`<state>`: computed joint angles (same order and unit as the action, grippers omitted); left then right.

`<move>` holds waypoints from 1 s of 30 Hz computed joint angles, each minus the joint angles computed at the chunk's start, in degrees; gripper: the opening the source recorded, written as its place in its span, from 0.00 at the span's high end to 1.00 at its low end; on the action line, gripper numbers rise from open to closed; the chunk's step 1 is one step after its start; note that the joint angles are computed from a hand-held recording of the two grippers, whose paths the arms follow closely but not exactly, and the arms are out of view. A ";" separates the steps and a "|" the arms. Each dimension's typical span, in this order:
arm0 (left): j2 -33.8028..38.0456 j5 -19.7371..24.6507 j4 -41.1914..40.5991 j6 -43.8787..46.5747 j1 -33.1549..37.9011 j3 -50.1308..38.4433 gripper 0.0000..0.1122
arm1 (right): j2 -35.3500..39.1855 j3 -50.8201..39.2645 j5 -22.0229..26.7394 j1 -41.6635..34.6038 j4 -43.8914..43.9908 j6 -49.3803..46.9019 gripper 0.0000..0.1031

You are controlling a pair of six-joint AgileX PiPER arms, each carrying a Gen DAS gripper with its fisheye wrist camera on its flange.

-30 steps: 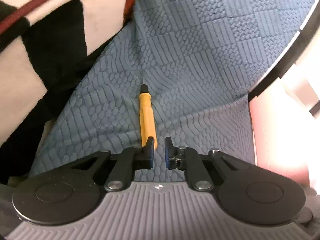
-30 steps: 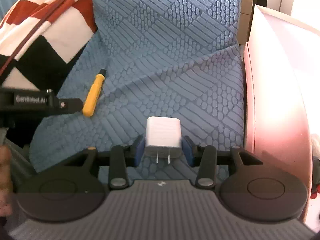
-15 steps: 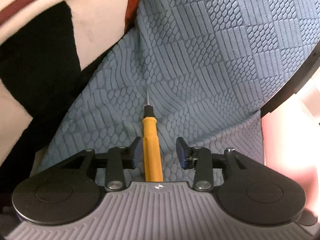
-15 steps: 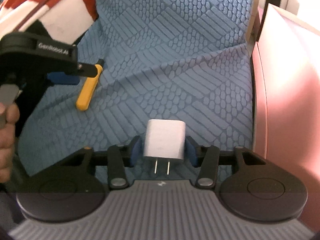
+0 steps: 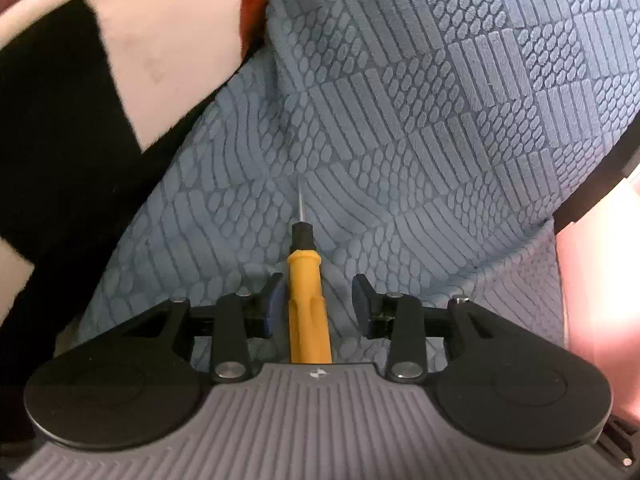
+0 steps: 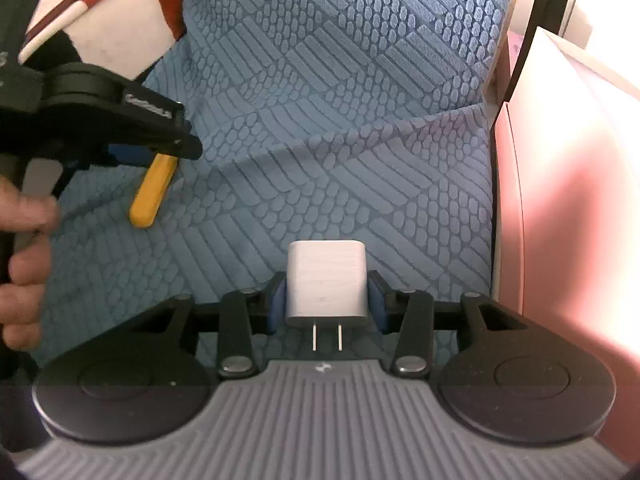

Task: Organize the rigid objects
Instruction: 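Close the left tool on the screwdriver handle and lift it off the seat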

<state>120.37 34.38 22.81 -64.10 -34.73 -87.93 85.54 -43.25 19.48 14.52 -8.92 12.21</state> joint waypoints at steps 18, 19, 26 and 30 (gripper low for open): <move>-10.35 -5.99 -4.21 -0.36 -2.52 12.04 0.80 | -4.92 1.64 0.52 1.80 -3.74 6.79 0.56; -11.41 -6.37 -4.64 -0.40 -2.90 13.16 0.80 | -5.52 1.91 0.73 2.05 -4.00 7.29 0.56; -18.24 -7.91 -4.45 -0.97 -6.14 19.87 0.80 | -11.67 4.17 3.89 4.70 -6.22 11.71 0.56; -21.45 -8.84 -4.12 -1.27 -7.46 22.29 0.80 | -16.57 5.17 6.74 5.08 -5.02 12.11 0.56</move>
